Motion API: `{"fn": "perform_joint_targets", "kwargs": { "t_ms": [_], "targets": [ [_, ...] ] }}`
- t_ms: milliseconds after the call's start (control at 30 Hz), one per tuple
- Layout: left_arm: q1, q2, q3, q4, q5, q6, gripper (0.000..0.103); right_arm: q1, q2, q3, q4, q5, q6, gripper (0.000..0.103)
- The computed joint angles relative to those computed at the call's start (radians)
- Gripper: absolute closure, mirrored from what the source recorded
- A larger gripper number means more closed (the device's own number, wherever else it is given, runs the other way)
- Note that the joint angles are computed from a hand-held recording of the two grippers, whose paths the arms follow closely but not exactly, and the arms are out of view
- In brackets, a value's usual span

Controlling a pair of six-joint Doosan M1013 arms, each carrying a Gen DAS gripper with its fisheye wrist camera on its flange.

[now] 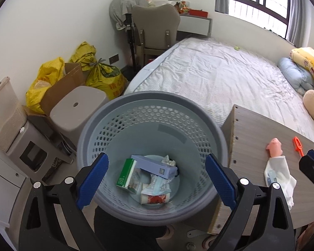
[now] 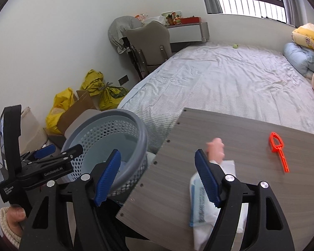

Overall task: Collect trash
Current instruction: 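Move both tools back over the table toward the scoop and tube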

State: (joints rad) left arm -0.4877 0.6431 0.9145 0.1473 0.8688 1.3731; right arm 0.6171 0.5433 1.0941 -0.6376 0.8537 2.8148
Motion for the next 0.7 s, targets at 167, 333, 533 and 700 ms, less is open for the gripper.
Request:
{"fn": "perform_joint_targets", "kwargs": {
  "t_ms": [167,333,533,700],
  "targets": [
    [-0.028,0.0,-0.003,0.0,-0.002,0.011,0.011,0.0,-0.05,0.084,-0.033,0.001,0.063,0.033],
    [-0.053,0.005,-0.012,-0.027,0.012,0.031,0.011,0.0,-0.107,0.183,-0.085,0.014,0.166,0.033],
    [-0.082,0.011,-0.015,-0.05,0.032,0.074,0.011,-0.012,-0.155,0.276,-0.11,0.054,0.251,0.033],
    [-0.105,0.018,-0.021,-0.061,0.056,0.094,0.01,-0.025,-0.18,0.332,-0.102,0.062,0.279,0.033]
  ]
}}
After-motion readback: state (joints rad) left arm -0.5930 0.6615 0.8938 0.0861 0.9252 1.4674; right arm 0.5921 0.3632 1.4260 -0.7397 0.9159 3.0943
